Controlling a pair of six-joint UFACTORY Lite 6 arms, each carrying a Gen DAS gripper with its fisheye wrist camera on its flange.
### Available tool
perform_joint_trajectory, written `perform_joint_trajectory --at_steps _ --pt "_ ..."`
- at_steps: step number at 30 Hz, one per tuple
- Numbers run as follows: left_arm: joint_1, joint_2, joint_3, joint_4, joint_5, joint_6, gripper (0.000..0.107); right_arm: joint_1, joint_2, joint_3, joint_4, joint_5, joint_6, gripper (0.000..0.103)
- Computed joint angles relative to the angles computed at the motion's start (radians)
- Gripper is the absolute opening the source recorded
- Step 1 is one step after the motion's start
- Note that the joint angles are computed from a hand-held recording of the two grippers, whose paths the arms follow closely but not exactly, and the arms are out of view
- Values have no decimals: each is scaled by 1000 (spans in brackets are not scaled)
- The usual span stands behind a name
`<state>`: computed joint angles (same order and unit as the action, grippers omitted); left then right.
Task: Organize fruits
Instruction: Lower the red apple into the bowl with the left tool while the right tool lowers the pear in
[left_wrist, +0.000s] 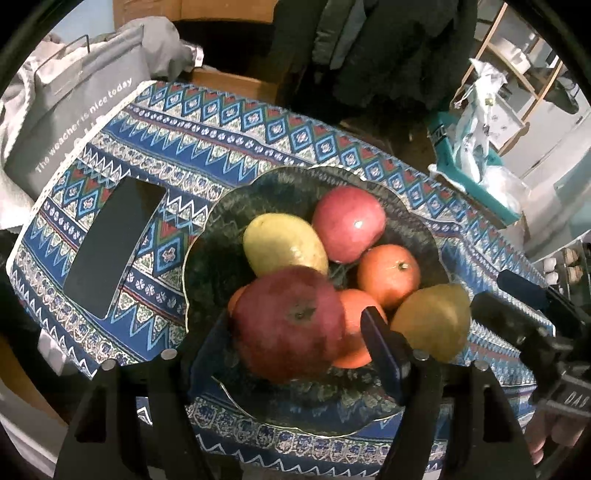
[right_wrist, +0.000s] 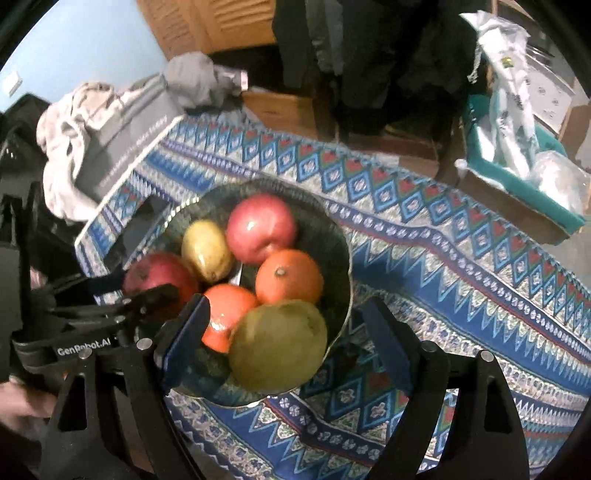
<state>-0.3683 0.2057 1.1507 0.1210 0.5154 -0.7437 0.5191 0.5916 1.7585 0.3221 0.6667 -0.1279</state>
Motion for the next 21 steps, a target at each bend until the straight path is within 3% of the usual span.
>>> perform_joint_trajectory --at_steps 15,21 --pt "-85 -86 95 98 58 -102 79 28 -174 -26 -342 -6 290 86" --pt "-146 -109 164 185 88 -176 82 12 -270 -59 -378 -11 326 87"
